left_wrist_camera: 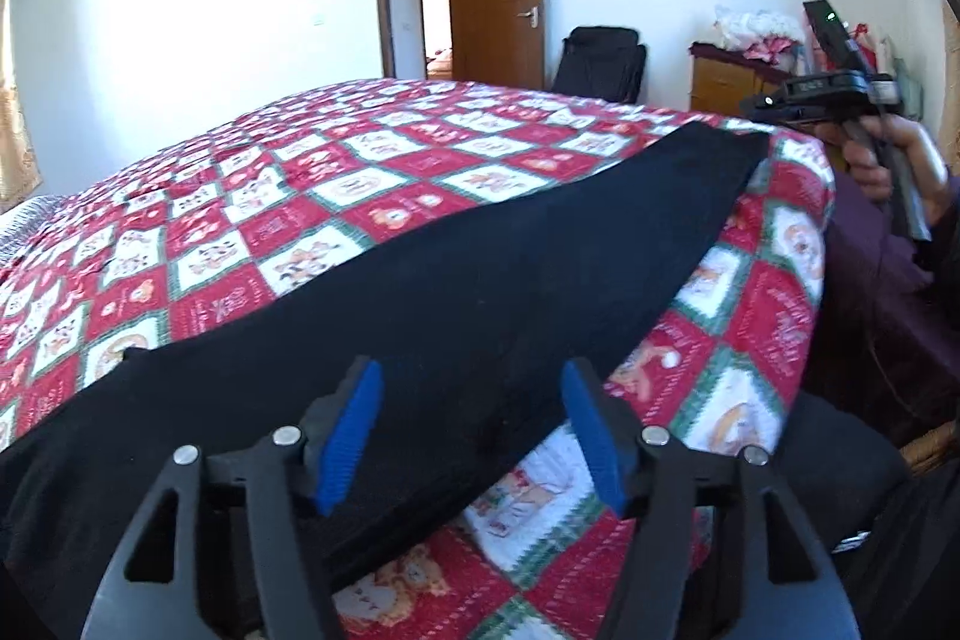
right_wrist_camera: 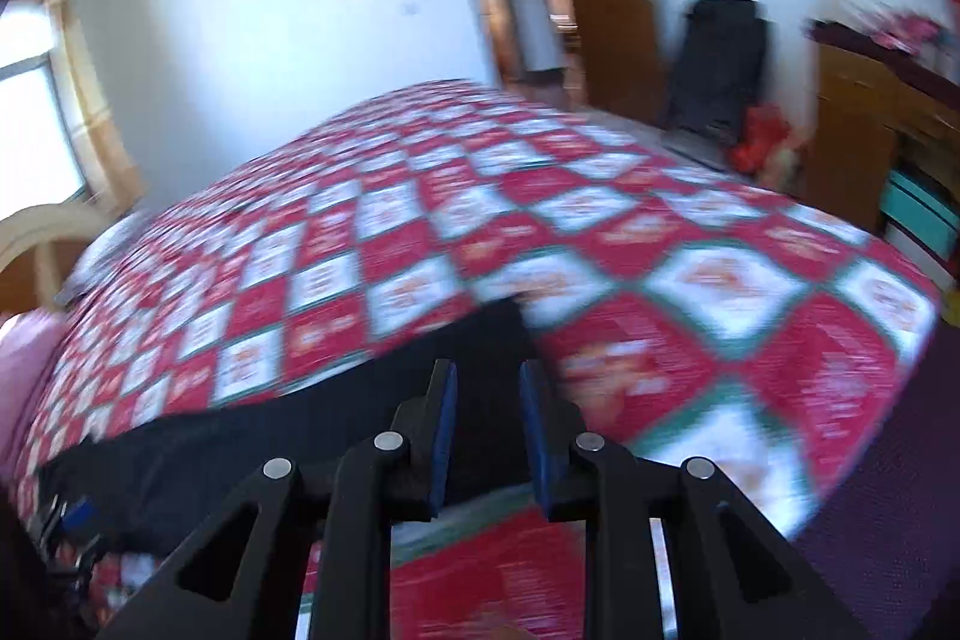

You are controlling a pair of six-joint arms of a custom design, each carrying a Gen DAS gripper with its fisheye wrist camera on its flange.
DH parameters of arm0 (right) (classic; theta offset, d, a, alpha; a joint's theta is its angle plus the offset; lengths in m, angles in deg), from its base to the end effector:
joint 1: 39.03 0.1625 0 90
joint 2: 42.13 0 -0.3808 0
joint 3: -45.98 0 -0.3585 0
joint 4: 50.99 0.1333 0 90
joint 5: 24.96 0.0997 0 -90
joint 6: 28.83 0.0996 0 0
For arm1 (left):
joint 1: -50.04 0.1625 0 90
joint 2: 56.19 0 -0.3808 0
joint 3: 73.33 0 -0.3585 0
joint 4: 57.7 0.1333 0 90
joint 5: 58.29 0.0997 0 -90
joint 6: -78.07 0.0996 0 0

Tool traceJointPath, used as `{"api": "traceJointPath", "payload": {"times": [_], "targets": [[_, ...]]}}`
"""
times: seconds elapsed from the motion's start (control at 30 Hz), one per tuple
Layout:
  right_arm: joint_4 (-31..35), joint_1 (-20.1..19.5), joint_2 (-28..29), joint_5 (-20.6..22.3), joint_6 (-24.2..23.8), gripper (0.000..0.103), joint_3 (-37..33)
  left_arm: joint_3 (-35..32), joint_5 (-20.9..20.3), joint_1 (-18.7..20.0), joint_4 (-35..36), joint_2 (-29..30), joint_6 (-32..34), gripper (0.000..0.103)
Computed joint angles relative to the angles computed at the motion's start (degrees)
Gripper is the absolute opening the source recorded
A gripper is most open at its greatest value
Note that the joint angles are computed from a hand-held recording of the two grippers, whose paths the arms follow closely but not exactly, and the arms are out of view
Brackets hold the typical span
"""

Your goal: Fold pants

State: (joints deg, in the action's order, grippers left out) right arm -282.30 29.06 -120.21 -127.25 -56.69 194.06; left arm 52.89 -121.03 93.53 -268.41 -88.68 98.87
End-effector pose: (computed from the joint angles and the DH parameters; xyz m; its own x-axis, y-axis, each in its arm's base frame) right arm -0.0174 -0.3437 0.2615 -0.7908 0.3488 0.5030 -0.2827 0.5206 -0.8056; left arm -0.1866 -0.4236 -0.0244 -0.4833 0.6870 -0.5427 0.8752 0.3951 -0.2792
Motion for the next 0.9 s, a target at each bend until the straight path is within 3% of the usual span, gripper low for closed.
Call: {"api": "traceJointPath", "payload": {"times": [0.07, 0.1, 0.17, 0.23, 0.4, 0.43, 0.53, 0.7, 0.9], "targets": [[4.80, 0.64, 2.76, 2.27, -1.00, 0.024, -1.03, -0.98, 1.99, 0.70, 1.58, 0.51, -1.07, 0.066], [5.88, 1.29, 4.90, 1.36, -1.08, 0.024, -1.90, -1.55, 2.26, 1.51, 3.74, 0.26, -2.05, 0.066], [8.65, 3.72, 10.32, -6.61, -1.54, 0.024, -5.13, -1.94, 2.31, 3.09, 6.10, -0.26, -3.49, 0.067], [5.20, 4.68, 14.17, -10.01, -4.30, 0.024, -5.81, -0.52, 1.20, 3.67, 4.15, -1.24, -3.61, 0.068], [1.99, 8.07, 14.69, -13.18, -3.31, 0.024, -5.40, 2.80, 7.89, 3.40, -4.33, -3.67, 0.13, 0.072], [1.23, 9.05, 15.66, -13.21, -3.86, 0.027, -5.60, 3.54, 9.15, 4.13, -5.48, -5.21, 0.57, 0.074], [2.70, 11.88, 19.00, -11.60, -4.79, 0.052, -7.11, 4.94, 13.39, 6.57, -8.03, -9.16, 1.61, 0.076], [6.83, 18.17, 28.77, -10.89, -7.16, 0.053, -13.65, 5.21, 20.54, 11.62, -13.01, -12.56, 3.09, 0.077], [13.68, 21.54, 36.57, -6.74, -7.81, 0.053, -19.96, 4.03, 22.32, 17.50, -13.53, -12.49, -0.10, 0.079]]}}
